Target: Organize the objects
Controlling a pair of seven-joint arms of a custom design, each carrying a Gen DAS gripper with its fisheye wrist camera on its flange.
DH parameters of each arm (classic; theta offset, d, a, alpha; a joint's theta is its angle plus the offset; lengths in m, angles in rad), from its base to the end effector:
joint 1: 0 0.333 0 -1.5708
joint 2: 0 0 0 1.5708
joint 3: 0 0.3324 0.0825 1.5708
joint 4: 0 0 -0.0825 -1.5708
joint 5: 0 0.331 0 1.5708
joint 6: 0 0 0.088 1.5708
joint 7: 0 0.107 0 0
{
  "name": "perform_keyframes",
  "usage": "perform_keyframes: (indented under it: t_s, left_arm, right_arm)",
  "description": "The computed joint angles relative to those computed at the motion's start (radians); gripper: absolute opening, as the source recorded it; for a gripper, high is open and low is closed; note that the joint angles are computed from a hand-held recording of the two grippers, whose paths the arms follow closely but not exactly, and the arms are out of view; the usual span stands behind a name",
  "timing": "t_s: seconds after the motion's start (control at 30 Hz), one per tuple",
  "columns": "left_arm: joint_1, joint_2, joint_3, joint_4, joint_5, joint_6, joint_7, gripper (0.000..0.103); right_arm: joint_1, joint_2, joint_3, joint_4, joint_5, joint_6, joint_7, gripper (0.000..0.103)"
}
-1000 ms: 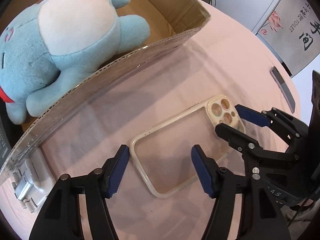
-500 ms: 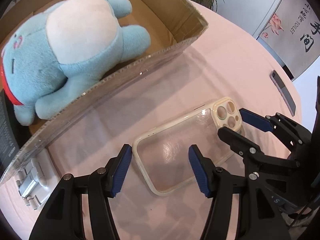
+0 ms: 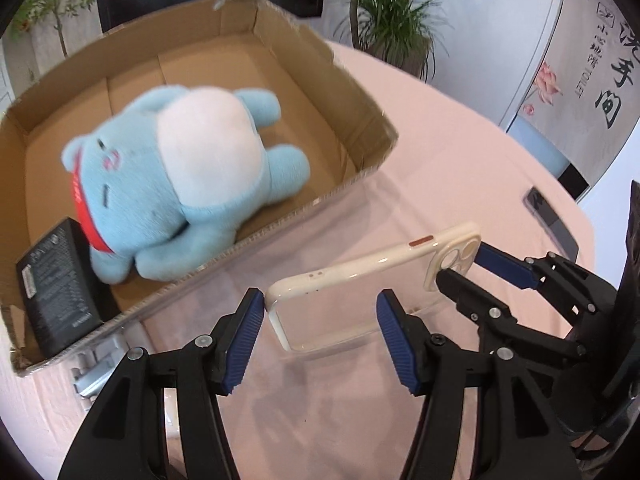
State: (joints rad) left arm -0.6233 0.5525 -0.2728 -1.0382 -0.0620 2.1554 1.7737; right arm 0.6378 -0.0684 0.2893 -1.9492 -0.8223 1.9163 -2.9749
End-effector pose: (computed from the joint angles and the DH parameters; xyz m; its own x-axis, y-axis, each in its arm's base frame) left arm 0.4895 -0.5077 0.6146 -0.8522 -0.5155 0.0899 -0.4692 0.6766 -0.5675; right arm 0.3378 0.3707 0.5652 -0.4887 -0.8713 -0.0438 -0.5957 0.3700 -0.7129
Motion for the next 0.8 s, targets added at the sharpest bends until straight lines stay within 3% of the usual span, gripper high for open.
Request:
perform_keyframes:
  t_s: [0.37,0.73,0.77,0.8]
  left_arm:
    - [0.059,-0.126,-0.020,-0.178,-0.054,0.232,0.023,0.057]
    - [0.125,-0.163,-0.023,-0.210,-0.128,0.343,0.013,0.056]
    - [0.156,-0.157,-0.054,-0.199,-0.186,0.333,0.053,0.052]
    - [0.207,-0.146,-0.115,-0.178,-0.295,0.288,0.138,0.038]
  right_arm:
    - [0.034,0.041,0.014,0.137,-0.122,-0.129,-0.067,0.036]
    - [0.082,0.136,-0.022,0.323,-0.256,-0.157,-0.199,0.036]
    - [0.098,0.146,-0.043,0.339,-0.267,-0.147,-0.212,0.036]
    - [0.079,0.145,-0.039,0.338,-0.270,-0.080,-0.227,0.015]
